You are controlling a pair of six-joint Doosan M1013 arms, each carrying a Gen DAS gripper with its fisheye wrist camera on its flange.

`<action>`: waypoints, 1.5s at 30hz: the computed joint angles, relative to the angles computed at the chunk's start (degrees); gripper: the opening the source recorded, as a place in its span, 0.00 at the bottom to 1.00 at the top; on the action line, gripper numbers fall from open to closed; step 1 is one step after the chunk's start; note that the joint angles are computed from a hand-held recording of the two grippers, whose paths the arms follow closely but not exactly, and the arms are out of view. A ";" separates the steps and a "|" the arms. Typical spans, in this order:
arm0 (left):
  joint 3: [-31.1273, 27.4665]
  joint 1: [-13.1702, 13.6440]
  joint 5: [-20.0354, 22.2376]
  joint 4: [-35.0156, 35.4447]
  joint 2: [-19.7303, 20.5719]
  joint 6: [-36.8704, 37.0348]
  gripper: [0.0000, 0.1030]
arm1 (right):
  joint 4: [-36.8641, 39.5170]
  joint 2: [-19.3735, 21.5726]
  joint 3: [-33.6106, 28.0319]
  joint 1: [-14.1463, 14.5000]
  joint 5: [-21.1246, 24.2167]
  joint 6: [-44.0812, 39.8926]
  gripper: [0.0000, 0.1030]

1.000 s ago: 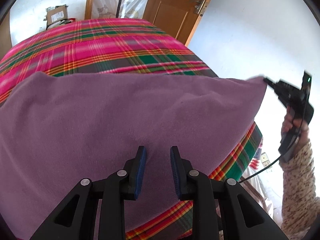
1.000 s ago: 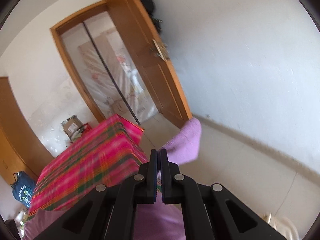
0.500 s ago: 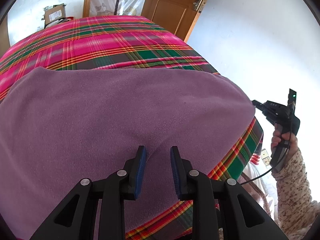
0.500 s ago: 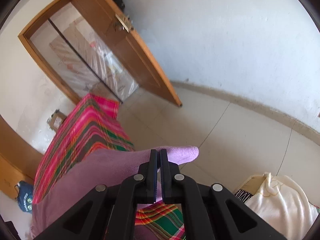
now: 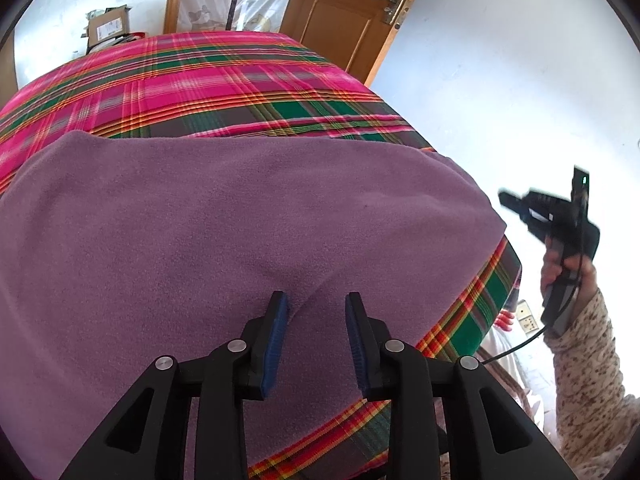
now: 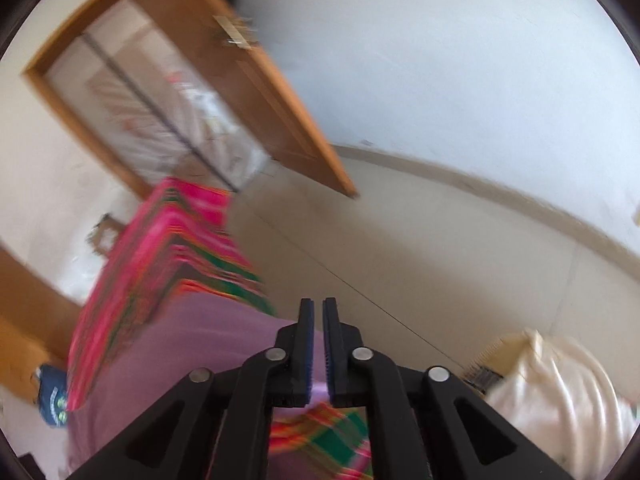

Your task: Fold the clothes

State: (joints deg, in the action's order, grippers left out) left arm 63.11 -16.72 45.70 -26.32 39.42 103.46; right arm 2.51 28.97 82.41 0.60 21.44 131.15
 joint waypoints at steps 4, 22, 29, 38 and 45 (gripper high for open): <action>0.01 0.00 -0.03 -0.13 0.01 0.11 0.30 | 10.98 1.33 -3.35 0.42 -0.68 -15.06 0.28; 0.77 0.49 -0.25 -2.50 -0.28 1.69 0.30 | 5.98 7.58 -14.15 2.34 9.92 -13.85 0.05; 1.09 0.65 -0.16 -3.19 -0.49 1.99 0.30 | -5.95 8.48 -16.43 3.72 12.44 -4.04 0.02; 3.51 1.71 -1.70 -4.66 -2.10 2.24 0.30 | -18.30 7.26 -16.74 6.84 13.42 0.23 0.05; 8.44 3.81 -7.56 -0.15 -5.13 -6.15 0.31 | -12.35 6.95 -16.69 10.92 11.81 -18.88 0.22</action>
State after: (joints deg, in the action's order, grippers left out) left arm 71.55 -12.91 38.14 -26.47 34.29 97.31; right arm -9.84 35.93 65.72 11.52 33.25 112.27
